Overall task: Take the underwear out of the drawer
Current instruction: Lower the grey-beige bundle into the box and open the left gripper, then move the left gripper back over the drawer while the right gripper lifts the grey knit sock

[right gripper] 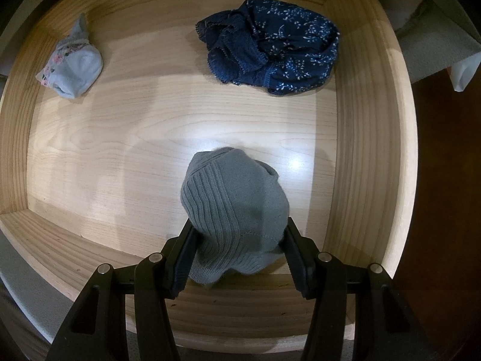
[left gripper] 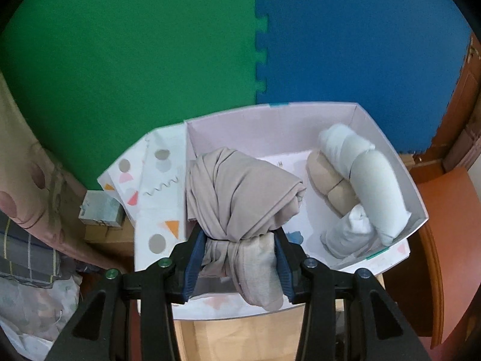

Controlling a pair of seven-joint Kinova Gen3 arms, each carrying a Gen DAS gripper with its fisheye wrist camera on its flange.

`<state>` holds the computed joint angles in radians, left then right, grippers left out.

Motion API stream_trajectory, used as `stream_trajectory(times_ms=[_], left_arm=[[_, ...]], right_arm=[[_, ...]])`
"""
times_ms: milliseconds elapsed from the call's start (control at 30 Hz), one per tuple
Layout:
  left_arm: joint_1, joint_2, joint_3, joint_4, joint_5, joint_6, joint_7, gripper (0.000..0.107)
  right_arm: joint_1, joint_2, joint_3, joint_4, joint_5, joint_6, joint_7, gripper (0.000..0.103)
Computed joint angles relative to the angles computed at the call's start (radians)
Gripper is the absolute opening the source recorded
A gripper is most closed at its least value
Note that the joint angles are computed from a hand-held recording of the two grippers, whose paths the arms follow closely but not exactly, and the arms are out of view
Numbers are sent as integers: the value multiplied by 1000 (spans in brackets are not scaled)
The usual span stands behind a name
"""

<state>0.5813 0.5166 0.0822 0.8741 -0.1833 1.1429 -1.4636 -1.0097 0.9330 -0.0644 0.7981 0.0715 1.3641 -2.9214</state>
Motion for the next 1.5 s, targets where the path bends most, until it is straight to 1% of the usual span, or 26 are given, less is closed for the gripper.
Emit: stream_trajectory(times_ms=[167,300,433,567,733,767,800,933,1033,1167,1300,1367,1500], left_arm=[[6,44,-11,-30,-8,26,14,45],[-3,43,-4,-20,0,18,-12,47],[-5,46,-4,-34,7,40,-28,47],[-21,52,5,-61,36,69,-37,48],[-19,9,4,-20,36,26,-51,49],[-18,1,3,-15,34,21,-49,51],[-18,-7,3,-8,33,15,-45,52],[-30,-33,12,14,40,13,-55,52],[-33,-65,10,65,29,-6,-55,52],[-67,-119,21,157,42,-36,-64,52],[-114,-180,31,274,64,-84,-75,52],[-129,-206,32,333,59,-104,-77,52],[-161,-262,34,476,50,-174,-73,52]], right_arm=[[0,-1,0,1,0,0,0,51],[-1,1,1,-2,1,3,0,51],[1,-2,0,4,2,-1,1,51],[-1,-2,0,5,3,-1,1,51],[-1,-1,1,2,4,2,1,51],[-2,1,1,-1,4,4,0,51],[-2,1,1,-1,4,4,0,51],[-4,-2,1,3,5,2,-2,51],[-3,-1,1,2,5,3,-2,51],[-7,6,4,-17,7,19,-5,51],[-9,9,6,-25,8,28,-9,51],[-10,7,5,-22,9,28,-9,51],[-8,7,4,-19,8,27,-6,51]])
